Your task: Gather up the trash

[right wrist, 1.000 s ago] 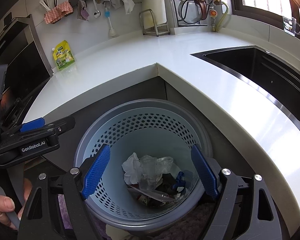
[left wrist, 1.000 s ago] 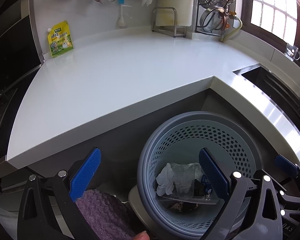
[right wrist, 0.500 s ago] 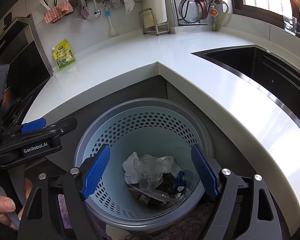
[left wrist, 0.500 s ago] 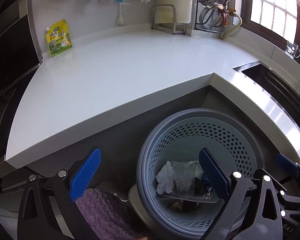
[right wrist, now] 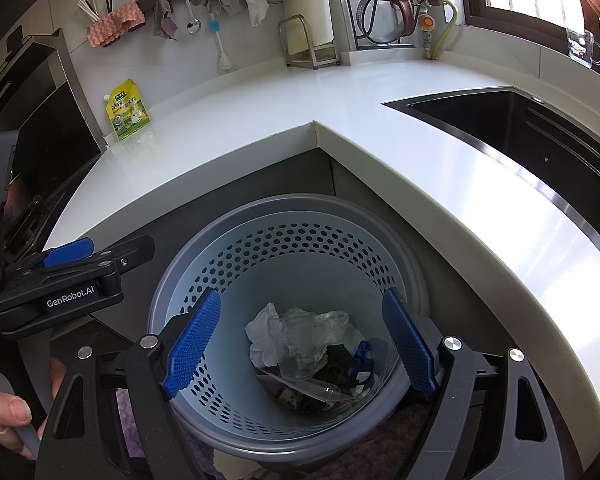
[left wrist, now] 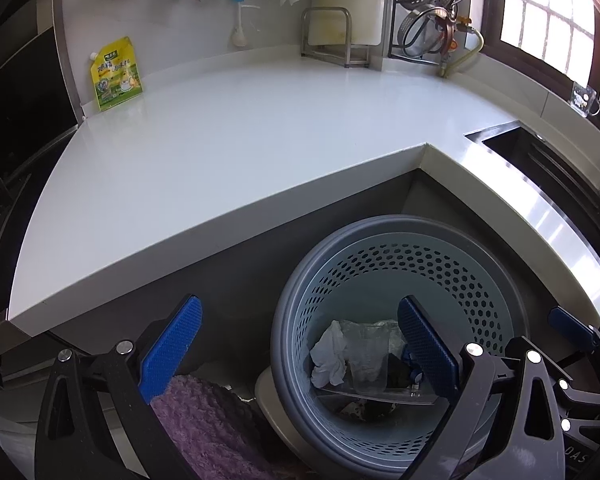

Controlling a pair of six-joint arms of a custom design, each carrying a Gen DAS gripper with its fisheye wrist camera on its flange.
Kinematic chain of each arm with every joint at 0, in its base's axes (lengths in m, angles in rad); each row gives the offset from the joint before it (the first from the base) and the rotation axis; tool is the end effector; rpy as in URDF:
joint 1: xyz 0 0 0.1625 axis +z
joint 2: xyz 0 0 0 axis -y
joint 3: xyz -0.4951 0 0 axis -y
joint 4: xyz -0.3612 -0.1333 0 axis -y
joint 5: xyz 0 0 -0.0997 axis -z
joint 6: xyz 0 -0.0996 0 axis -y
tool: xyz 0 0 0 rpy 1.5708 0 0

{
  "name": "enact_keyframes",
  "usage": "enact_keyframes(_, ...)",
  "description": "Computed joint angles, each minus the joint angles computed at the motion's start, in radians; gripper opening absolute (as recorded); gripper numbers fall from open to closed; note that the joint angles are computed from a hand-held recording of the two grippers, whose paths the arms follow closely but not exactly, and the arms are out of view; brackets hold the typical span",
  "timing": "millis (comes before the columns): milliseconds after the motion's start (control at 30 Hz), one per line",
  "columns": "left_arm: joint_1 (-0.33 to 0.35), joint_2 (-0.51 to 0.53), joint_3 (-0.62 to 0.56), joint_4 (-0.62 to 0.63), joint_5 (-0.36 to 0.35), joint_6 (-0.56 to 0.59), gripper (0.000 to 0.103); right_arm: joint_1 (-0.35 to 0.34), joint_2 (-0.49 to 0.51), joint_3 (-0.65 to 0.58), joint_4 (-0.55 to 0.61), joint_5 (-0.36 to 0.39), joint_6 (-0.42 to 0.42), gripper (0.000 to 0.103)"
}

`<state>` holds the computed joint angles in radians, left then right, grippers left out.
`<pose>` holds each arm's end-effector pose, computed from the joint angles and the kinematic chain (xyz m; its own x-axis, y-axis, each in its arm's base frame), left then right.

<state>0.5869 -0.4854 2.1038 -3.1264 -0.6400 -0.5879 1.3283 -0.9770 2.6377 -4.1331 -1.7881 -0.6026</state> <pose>-0.3120 -0.4635 -0.0329 -0.7012 0.1304 -0.7009 0.5313 0.7511 -0.3918 0.0167 -0.3984 0.2310 -0.8319 -0.0129 0.5547 -0.3915 0.7221 -0.5704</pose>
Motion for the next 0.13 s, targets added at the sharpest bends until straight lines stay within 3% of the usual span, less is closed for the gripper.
enact_keyframes(133, 0.001, 0.001, -0.002, 0.005, -0.002, 0.001, 0.097, 0.000, 0.000, -0.001, 0.001, 0.000, 0.001, 0.079)
